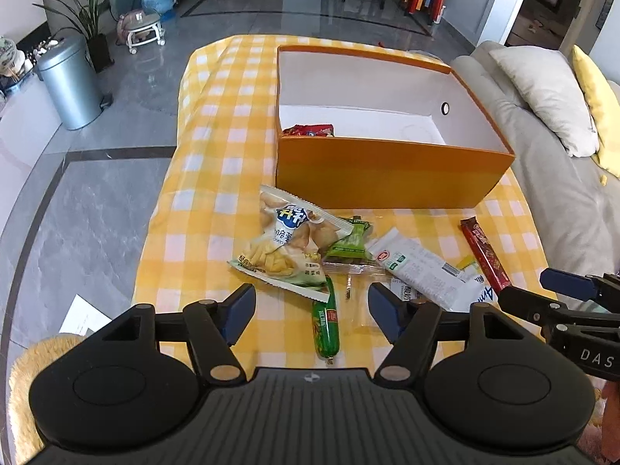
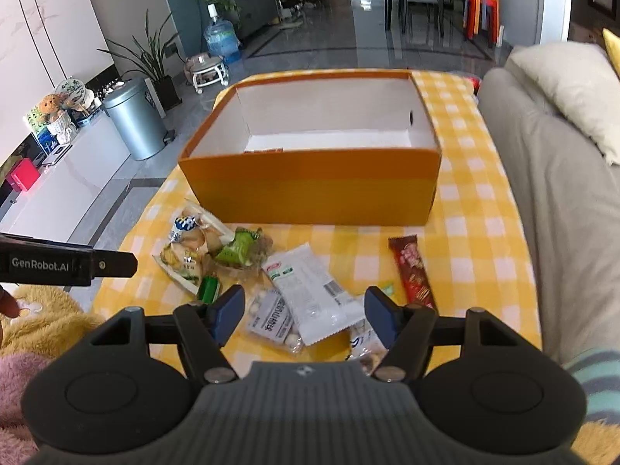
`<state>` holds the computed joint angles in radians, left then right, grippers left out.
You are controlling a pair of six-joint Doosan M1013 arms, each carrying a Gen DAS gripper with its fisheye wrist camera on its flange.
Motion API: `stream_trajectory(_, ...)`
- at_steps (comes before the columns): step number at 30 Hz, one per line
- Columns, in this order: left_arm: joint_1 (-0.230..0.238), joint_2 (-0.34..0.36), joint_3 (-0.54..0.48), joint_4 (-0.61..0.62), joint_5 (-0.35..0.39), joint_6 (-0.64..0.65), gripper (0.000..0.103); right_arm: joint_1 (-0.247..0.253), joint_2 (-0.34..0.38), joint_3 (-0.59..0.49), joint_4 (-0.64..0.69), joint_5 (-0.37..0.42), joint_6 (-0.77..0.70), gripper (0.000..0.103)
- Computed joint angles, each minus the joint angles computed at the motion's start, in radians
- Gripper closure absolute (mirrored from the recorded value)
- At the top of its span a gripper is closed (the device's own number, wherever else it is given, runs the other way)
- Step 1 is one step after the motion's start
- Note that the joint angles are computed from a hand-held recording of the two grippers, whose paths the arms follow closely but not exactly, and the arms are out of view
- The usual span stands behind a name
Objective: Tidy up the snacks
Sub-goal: 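Move both tools back toward the remaining snacks on the tablecloth, then grasp the white-and-blue chips bag with the left tool while the right grasps the green pack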
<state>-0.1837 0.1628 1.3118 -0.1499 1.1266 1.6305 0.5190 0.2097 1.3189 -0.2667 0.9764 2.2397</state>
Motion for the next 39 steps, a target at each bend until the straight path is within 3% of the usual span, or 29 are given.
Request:
stream_trajectory(7, 0.013, 0.033, -0.020, -0.048, 0.018, 0.038, 0.044, -0.006, 0.033, -0.022, 0.043, -0.022, -0.020, 0.045)
stream_trajectory(14, 0.010, 0.065, -0.038, -0.034, -0.006, 0.054, 0.045, -0.010, 0.087, -0.071, 0.066, -0.023, -0.055, 0.058)
stream_trajectory(19, 0.020, 0.086, -0.047, -0.043, -0.046, 0.038, 0.045, -0.023, 0.124, -0.095, 0.130, -0.056, -0.137, 0.058)
stream_trajectory(25, 0.021, 0.149, -0.119, -0.044, 0.053, 0.101, 0.038, -0.031, 0.197, -0.175, 0.175, 0.012, -0.214, 0.059)
stream_trajectory(30, 0.015, 0.185, -0.154, -0.022, 0.108, 0.137, 0.038, -0.038, 0.234, -0.205, 0.224, 0.034, -0.295, 0.070)
stream_trajectory(39, 0.009, 0.233, -0.195, 0.001, 0.180, 0.131, 0.038, -0.037, 0.281, -0.244, 0.248, 0.081, -0.374, 0.070)
